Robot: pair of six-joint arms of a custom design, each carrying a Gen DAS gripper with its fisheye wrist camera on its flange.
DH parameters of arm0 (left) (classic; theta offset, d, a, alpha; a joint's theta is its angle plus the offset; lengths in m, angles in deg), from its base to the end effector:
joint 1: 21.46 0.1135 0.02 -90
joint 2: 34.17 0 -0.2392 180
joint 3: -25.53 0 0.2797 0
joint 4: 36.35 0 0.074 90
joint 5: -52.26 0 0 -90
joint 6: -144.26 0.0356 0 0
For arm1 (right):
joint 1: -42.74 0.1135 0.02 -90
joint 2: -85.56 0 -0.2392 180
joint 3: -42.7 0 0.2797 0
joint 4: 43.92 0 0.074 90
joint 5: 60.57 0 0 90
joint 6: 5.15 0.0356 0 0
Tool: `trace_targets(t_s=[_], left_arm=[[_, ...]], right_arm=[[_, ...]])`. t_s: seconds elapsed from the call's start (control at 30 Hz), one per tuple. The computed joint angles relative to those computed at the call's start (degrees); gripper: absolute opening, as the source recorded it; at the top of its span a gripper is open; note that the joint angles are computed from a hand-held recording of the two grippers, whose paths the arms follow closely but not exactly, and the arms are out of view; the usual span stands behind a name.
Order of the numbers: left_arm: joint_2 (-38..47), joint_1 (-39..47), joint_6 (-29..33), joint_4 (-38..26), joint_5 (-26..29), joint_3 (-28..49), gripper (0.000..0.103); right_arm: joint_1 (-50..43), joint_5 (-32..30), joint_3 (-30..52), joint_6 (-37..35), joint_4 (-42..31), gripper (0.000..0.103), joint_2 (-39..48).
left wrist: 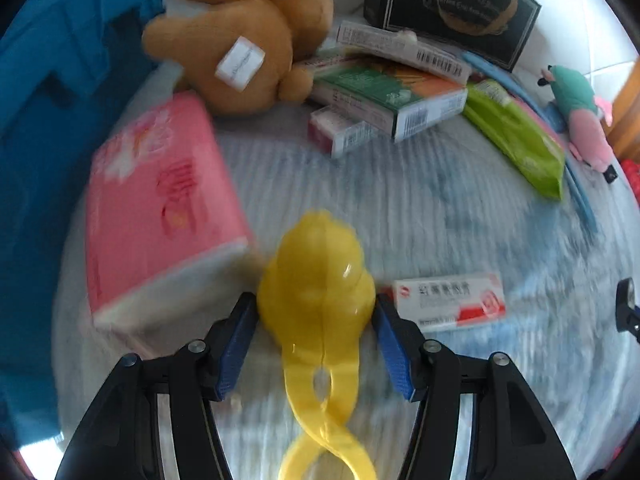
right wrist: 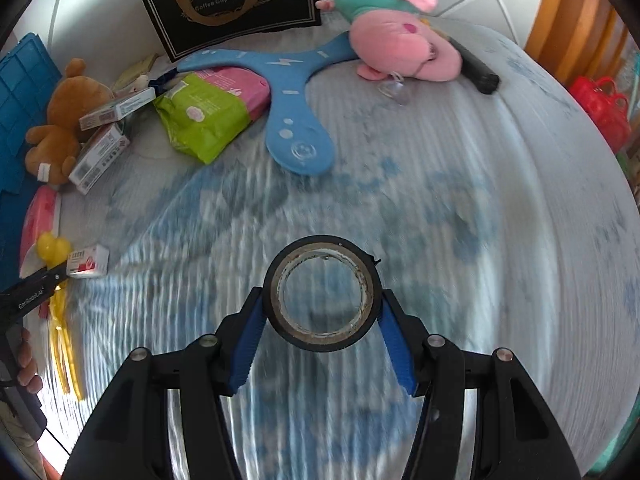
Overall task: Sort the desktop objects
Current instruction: 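Grasp the yellow toy clamp by its round end with the left tool, then lift the yellow clamp and tape roll and carry both toward the crate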
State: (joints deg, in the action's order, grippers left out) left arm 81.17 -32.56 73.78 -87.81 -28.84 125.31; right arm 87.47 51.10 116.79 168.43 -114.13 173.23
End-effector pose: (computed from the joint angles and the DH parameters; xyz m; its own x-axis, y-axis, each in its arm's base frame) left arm 0.4253 -0.0890 0.1541 -0.7681 0.4871 -0.4156 0.5370 0.8436 -0.0038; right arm 0.2179 0.1974 0.1804 -0.7007 0.6058 -0.3769 0.6319 0.7722 0.0664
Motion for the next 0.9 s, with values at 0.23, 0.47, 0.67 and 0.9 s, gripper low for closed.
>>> trace_targets(t_s=[0.23,0.47,0.67,0.9], left_arm=[[-2.8,-1.5,-0.8,4.1,-2.0,-3.5,0.055],[-15.2,-0.9,0.0,3.4,0.2,-10.2,0.055],[-26.1,0.6,-0.1,1.3,3.1,-12.9,0.055],[-37.4,6.1,0.5,-1.7,7.7,-13.8,0.055]], right_arm=[[-2.1,-0.4,3.3,-6.1,2.7,0.056,4.7],[1.8,4.2,9.6,-5.6,-2.3,0.056,4.3],[7.6,11.1,21.8,-4.7,-11.4,0.056,6.9],[13.1,18.3,40.9,-8.1,-20.4,0.056,14.8]])
